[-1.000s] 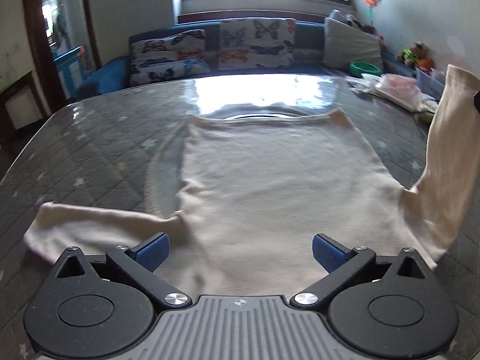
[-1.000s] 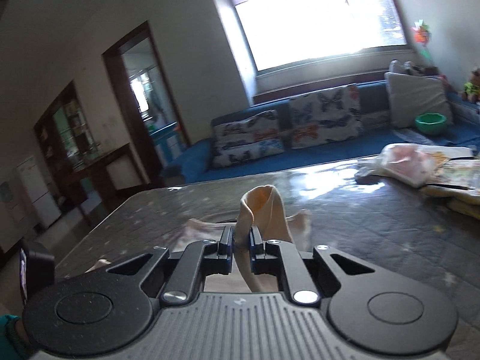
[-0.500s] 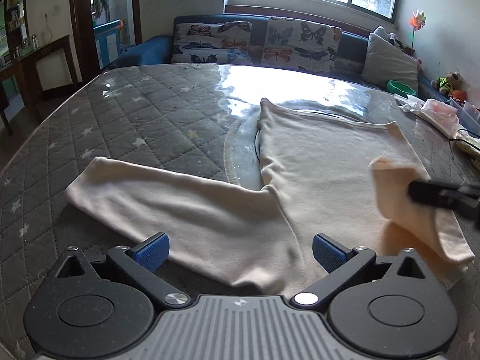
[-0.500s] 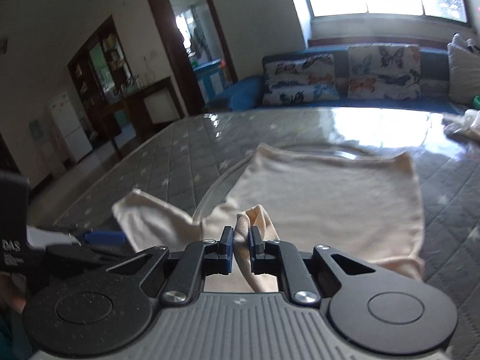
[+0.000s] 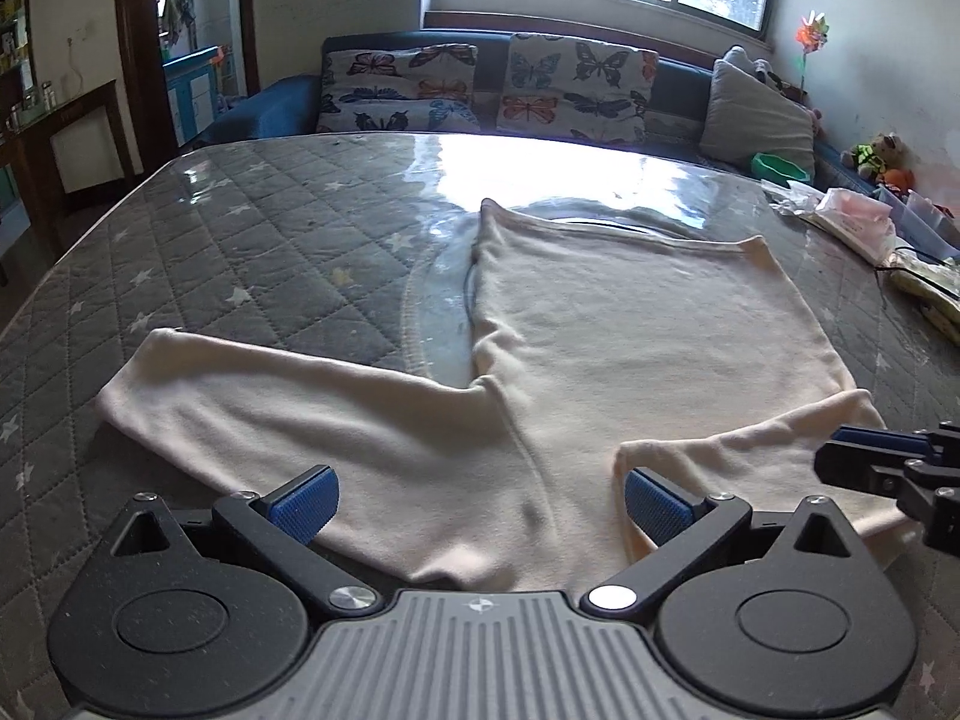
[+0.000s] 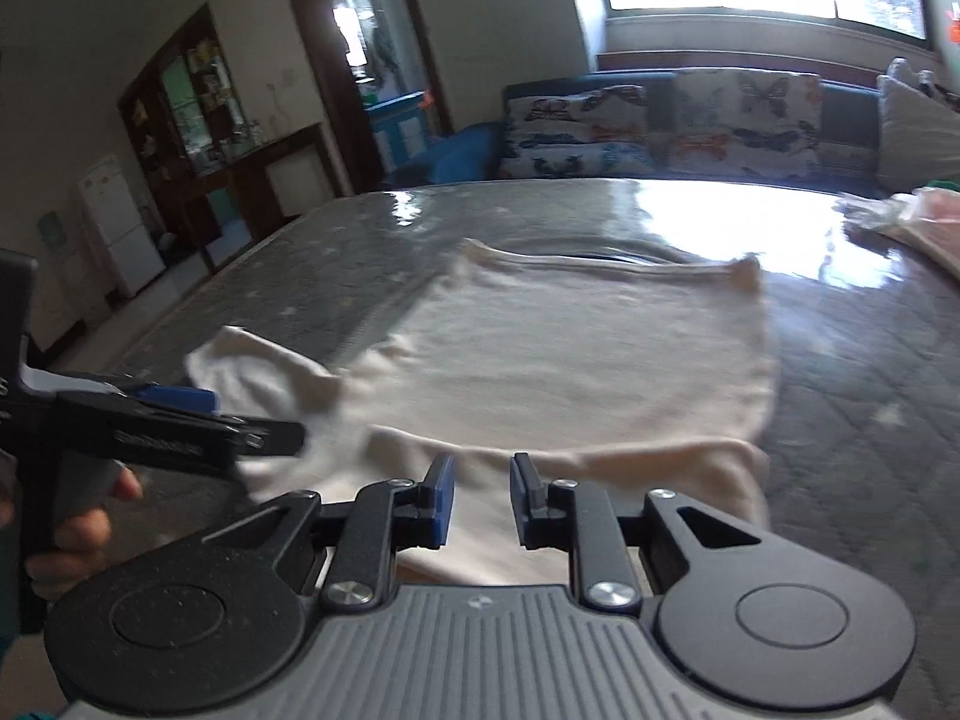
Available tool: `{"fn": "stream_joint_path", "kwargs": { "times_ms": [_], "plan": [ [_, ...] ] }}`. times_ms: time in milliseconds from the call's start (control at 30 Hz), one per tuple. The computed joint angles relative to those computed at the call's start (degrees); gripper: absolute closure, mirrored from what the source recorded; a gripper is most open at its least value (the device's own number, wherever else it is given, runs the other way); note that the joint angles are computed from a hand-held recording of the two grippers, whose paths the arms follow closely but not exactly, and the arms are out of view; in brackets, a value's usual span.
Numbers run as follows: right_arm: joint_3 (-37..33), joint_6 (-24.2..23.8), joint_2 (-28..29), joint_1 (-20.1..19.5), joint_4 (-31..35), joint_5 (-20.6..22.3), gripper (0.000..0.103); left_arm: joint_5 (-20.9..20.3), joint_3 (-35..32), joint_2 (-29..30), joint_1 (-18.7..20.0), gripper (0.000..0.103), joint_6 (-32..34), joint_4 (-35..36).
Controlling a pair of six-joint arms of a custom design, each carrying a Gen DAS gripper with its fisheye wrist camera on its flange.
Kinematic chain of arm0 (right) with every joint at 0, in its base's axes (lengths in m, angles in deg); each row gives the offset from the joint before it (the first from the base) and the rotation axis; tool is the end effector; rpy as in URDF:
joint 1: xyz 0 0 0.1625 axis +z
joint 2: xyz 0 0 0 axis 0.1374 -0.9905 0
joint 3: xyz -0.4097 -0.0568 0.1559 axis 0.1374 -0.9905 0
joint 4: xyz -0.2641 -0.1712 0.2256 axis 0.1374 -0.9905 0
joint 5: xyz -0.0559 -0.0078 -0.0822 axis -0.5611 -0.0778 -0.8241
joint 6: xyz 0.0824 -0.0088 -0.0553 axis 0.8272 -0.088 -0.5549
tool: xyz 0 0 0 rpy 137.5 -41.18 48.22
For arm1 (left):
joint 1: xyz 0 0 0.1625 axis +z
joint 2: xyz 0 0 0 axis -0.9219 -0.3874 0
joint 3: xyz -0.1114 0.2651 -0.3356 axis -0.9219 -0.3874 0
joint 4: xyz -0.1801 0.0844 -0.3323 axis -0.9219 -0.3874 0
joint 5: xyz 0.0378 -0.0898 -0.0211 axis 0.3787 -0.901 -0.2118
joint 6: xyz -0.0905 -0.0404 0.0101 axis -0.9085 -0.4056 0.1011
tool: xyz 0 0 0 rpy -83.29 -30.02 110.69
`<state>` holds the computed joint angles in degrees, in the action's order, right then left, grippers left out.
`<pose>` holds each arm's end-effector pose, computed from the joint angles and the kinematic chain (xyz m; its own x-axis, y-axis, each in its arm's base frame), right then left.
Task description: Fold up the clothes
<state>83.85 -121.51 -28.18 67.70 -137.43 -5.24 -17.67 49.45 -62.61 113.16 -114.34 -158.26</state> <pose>-0.0520 -0.7830 0.3423 -0.6635 -0.6662 0.3406 -0.7482 0.5922 -0.2992 -0.3612 -0.6964 -0.0601 -0.7096 -0.3070 -0.6342 0.2930 0.6900 -0.6618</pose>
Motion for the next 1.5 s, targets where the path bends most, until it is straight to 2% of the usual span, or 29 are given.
{"fn": "stream_joint_path", "kwargs": {
  "times_ms": [167,267,467,533,600,700,867,1067,1167,1400,1500],
  "plan": [
    [-3.11,1.76,0.90,-1.87,-0.49,-2.30,0.083,-1.90,-3.80,2.87,-0.36,0.000,7.21,-3.99],
    [-4.54,2.26,1.72,-2.70,-0.64,-3.47,0.083,-2.20,-6.33,4.53,-0.46,0.000,9.79,-3.79],
    [-6.27,2.70,2.19,-3.05,-0.89,0.20,0.083,-3.01,-9.32,6.35,-0.14,0.001,13.03,-4.44],
    [-7.02,2.98,3.05,-2.75,-2.27,1.12,0.080,-3.34,-10.19,6.88,0.07,0.002,14.39,-5.01],
    [-7.82,3.37,4.37,-2.43,-4.61,1.04,0.068,-3.72,-10.98,7.31,0.35,0.006,15.47,-5.22],
    [-9.31,3.23,6.13,-2.20,-6.24,0.26,0.065,-4.07,-12.13,7.83,0.81,0.013,16.01,-4.46],
    [-12.28,6.15,7.81,-2.66,-4.15,-0.32,0.065,-5.94,-12.88,8.55,1.60,0.029,19.42,-7.10],
    [-11.86,4.39,7.95,-2.76,-4.90,-1.15,0.065,-8.79,-13.31,9.00,2.43,0.072,22.48,-10.22],
    [-11.24,3.70,7.90,-2.73,-5.82,-1.49,0.065,-8.77,-14.06,9.53,2.41,0.086,25.34,-11.63],
    [-10.97,2.92,7.83,-2.76,-6.73,-1.63,0.060,-6.77,-18.15,11.42,2.03,0.089,32.68,-16.76],
    [-10.18,1.81,7.49,-2.71,-7.80,-1.69,0.059,-6.92,-19.41,11.95,2.41,0.088,32.82,-15.54]
  ]
}}
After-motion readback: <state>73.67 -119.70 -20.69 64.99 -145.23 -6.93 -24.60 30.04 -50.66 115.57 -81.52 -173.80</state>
